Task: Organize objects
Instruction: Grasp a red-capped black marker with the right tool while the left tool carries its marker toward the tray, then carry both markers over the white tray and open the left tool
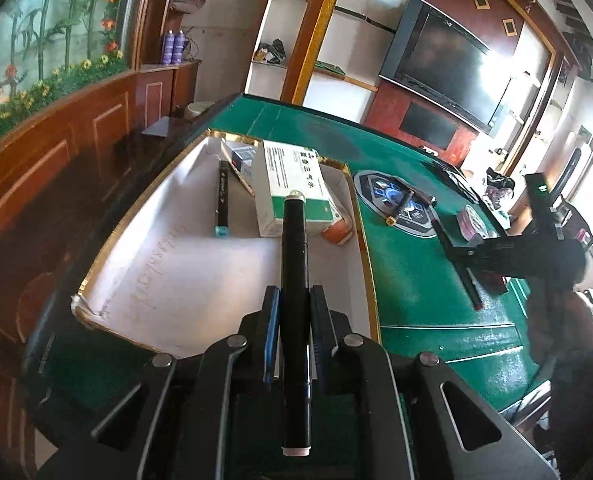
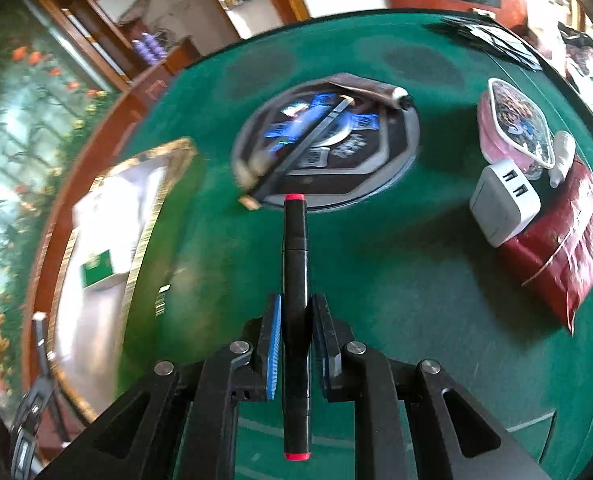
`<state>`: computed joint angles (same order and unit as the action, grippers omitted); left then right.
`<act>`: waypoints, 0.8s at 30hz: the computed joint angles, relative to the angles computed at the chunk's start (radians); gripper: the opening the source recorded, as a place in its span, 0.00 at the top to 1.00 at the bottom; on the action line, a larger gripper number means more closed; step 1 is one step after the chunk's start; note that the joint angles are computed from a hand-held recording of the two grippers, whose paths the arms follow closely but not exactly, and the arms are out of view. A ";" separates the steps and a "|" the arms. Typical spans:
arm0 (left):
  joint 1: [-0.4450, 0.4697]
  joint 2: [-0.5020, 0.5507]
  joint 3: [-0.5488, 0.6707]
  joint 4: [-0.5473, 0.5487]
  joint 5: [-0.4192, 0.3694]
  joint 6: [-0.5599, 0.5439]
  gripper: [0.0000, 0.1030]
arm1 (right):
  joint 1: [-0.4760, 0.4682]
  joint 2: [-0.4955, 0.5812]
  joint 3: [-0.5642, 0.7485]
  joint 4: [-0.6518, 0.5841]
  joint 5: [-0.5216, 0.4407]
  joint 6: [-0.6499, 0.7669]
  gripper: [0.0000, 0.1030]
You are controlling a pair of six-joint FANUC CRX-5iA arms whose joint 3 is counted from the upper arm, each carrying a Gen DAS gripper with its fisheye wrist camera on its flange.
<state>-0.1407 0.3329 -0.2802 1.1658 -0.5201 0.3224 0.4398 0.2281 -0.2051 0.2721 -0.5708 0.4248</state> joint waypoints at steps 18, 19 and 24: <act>0.045 0.076 0.139 -0.246 0.042 0.209 0.86 | 0.086 0.142 0.298 -0.317 0.005 0.442 0.84; 0.050 0.081 0.145 -0.249 0.033 0.216 0.86 | 0.082 0.159 0.321 -0.313 -0.001 0.437 0.84; 0.068 0.087 0.143 -0.222 0.027 0.195 0.86 | 0.077 0.261 0.378 0.039 -0.027 0.154 0.84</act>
<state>-0.0730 0.4203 -0.1370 0.9434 -0.4930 0.5176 0.5170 0.4890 0.1728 0.3109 -0.5978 0.5790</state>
